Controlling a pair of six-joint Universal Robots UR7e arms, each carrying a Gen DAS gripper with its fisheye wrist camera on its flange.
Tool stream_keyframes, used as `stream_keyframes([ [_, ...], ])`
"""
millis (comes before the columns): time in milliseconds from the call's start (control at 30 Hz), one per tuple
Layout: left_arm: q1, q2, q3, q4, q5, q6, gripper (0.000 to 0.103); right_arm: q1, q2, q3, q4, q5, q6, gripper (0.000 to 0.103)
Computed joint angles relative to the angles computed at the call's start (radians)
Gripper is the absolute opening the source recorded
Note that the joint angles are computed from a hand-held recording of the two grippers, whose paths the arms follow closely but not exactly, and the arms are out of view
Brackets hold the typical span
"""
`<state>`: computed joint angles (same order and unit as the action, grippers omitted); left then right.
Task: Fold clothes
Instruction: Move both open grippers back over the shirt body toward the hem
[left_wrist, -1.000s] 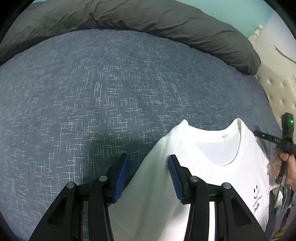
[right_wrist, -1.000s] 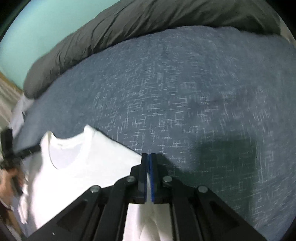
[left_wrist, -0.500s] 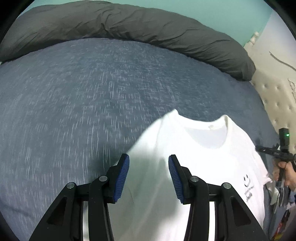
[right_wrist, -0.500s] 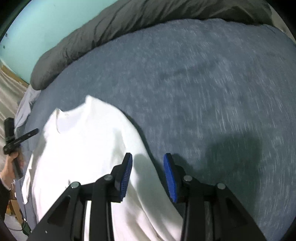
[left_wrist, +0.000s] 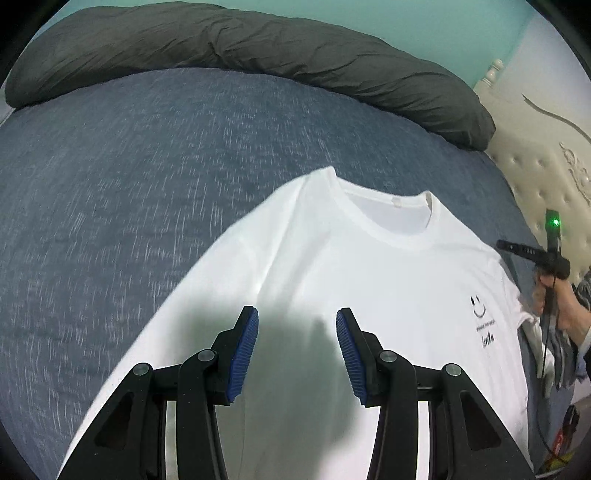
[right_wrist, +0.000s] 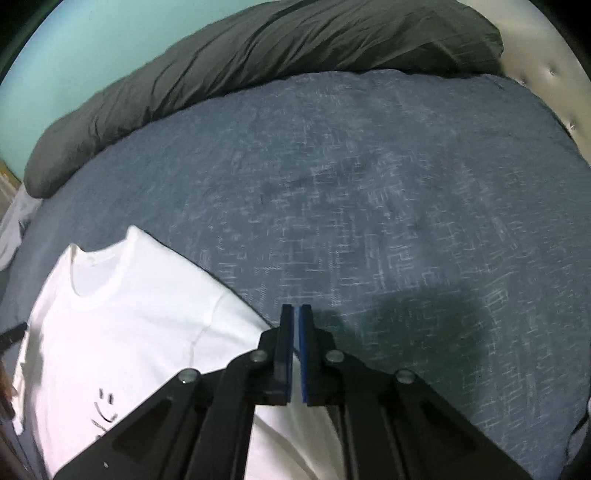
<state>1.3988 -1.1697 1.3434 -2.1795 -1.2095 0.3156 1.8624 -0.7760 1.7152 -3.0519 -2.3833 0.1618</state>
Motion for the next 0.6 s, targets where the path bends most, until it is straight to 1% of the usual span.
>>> stream_keyframes([
  [33, 0.002, -0.011, 0.012, -0.008, -0.003, -0.001, 0.048, 0.002, -0.003, 0.005, -0.004, -0.004, 0.005, 0.002],
  [133, 0.005, -0.049, 0.057, -0.031, -0.016, -0.016, 0.048, 0.004, -0.013, 0.031, -0.055, 0.018, 0.019, 0.003],
  [233, 0.001, -0.093, 0.118, -0.070, -0.018, -0.020, 0.048, 0.003, -0.017, 0.041, -0.043, 0.013, 0.067, 0.004],
  [333, -0.004, -0.139, 0.184, -0.106, -0.028, -0.031, 0.048, 0.002, -0.056, 0.109, -0.095, 0.016, 0.077, 0.006],
  [367, -0.005, -0.153, 0.204, -0.116, -0.039, -0.035, 0.048, 0.007, -0.068, 0.129, -0.108, 0.003, 0.084, 0.007],
  [400, -0.007, -0.170, 0.229, -0.130, -0.046, -0.035, 0.048, 0.010, -0.085, 0.155, -0.123, 0.002, 0.091, 0.012],
  [433, -0.011, -0.189, 0.255, -0.145, -0.051, -0.033, 0.048, 0.015, -0.102, 0.181, -0.138, -0.001, 0.097, 0.021],
  [500, -0.019, -0.227, 0.308, -0.171, -0.064, -0.029, 0.048, 0.033, -0.132, 0.228, -0.172, -0.013, 0.108, 0.031],
  [600, -0.036, -0.296, 0.392, -0.189, -0.089, -0.040, 0.050, 0.066, -0.164, 0.286, -0.206, -0.037, 0.117, 0.033],
])
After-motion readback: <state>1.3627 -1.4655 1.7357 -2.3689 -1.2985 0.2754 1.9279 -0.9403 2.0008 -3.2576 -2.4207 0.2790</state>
